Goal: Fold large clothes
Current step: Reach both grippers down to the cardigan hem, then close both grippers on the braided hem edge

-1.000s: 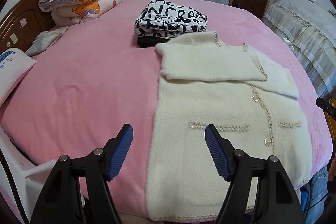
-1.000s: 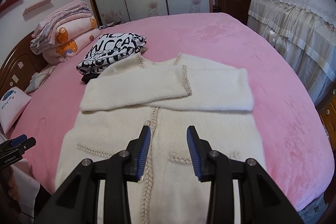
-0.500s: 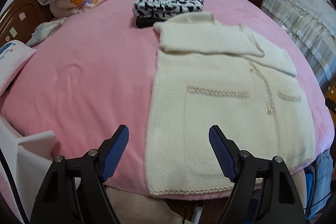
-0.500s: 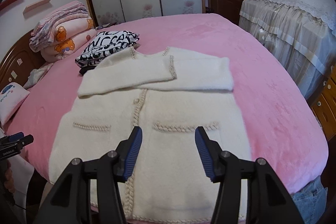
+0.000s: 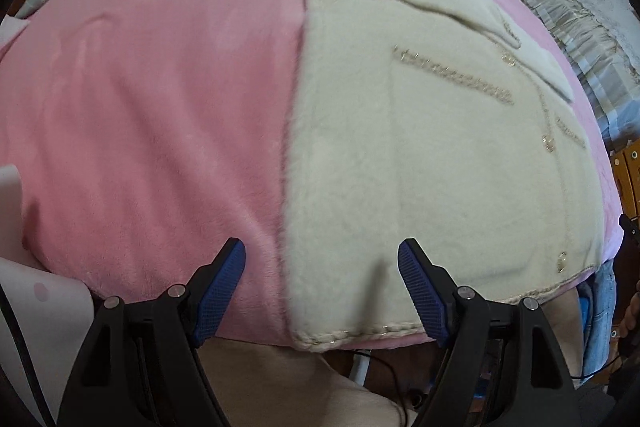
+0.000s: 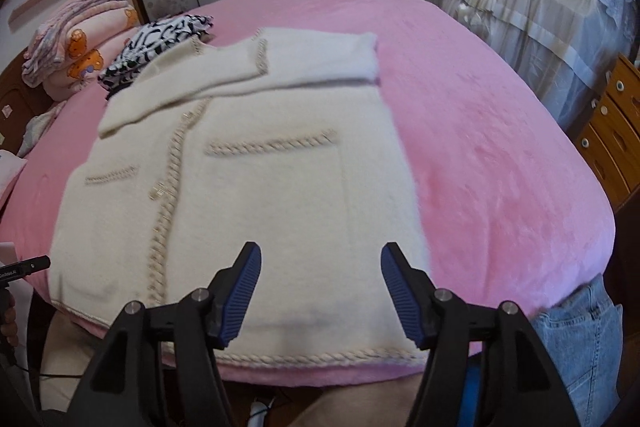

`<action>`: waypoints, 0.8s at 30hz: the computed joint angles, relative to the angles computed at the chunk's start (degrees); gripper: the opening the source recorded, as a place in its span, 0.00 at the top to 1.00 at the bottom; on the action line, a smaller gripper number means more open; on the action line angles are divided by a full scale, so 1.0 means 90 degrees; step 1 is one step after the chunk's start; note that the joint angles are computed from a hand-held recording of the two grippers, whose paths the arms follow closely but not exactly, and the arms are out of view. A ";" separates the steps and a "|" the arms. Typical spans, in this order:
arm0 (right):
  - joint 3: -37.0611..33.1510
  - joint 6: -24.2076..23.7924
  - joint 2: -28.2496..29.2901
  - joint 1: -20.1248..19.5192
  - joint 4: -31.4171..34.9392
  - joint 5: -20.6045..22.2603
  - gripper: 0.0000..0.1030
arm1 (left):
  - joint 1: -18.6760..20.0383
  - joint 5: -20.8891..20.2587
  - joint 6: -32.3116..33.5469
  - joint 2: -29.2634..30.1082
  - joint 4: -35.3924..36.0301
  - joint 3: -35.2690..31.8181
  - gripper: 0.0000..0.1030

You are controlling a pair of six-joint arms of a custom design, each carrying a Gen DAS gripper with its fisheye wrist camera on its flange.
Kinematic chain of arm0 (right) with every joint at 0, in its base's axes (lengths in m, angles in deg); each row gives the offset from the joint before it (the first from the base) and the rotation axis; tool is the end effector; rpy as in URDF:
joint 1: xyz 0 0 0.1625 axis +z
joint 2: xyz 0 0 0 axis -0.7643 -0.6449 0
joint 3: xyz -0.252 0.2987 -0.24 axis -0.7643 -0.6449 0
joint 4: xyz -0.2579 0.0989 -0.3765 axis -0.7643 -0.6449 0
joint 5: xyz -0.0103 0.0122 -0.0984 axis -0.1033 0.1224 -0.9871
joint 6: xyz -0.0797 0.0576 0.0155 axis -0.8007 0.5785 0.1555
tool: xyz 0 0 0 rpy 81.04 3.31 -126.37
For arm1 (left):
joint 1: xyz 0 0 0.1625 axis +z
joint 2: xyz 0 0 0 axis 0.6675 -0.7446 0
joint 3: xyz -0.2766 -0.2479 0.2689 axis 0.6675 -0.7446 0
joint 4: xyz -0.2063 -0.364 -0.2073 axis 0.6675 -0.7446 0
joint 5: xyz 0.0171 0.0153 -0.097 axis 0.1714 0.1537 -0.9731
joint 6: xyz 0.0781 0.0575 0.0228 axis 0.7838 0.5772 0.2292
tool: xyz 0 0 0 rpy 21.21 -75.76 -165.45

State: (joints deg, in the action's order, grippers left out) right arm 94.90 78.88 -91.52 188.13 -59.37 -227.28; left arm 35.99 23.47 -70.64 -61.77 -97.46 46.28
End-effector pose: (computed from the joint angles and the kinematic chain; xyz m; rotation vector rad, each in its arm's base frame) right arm 0.4182 -0.3110 0.0839 -0.2753 -2.1380 0.9113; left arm 0.0745 -0.5164 0.4537 0.5132 2.5798 -0.2176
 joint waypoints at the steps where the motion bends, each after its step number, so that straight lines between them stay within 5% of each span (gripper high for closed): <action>1: 0.0088 0.0067 -0.0065 -0.0033 0.0032 0.0070 0.39 | 0.0080 -0.0052 0.0004 0.0037 0.0067 -0.0023 0.25; 11: 0.1212 0.0148 -0.0645 -0.0482 -0.1028 0.0638 0.39 | 0.0311 -0.0230 0.0310 0.0191 -0.0061 0.0057 0.21; 19: 0.1804 -0.1040 -0.0555 -0.0886 -0.3071 0.1022 0.40 | 0.0298 -0.0201 0.0428 0.0263 -0.0112 0.0162 0.06; 21: 0.1916 -0.1587 -0.0494 -0.0956 -0.3812 0.1255 0.64 | 0.0291 -0.0137 0.0495 0.0291 -0.0166 0.0202 0.04; 24: 0.1943 -0.2215 -0.0435 -0.0985 -0.4330 0.1583 0.76 | 0.0284 -0.0121 0.0513 0.0316 -0.0190 0.0231 0.02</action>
State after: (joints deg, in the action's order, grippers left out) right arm 112.39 58.94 -95.43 179.27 -98.33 -213.04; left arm 38.55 22.38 -66.02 -58.93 -99.17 48.36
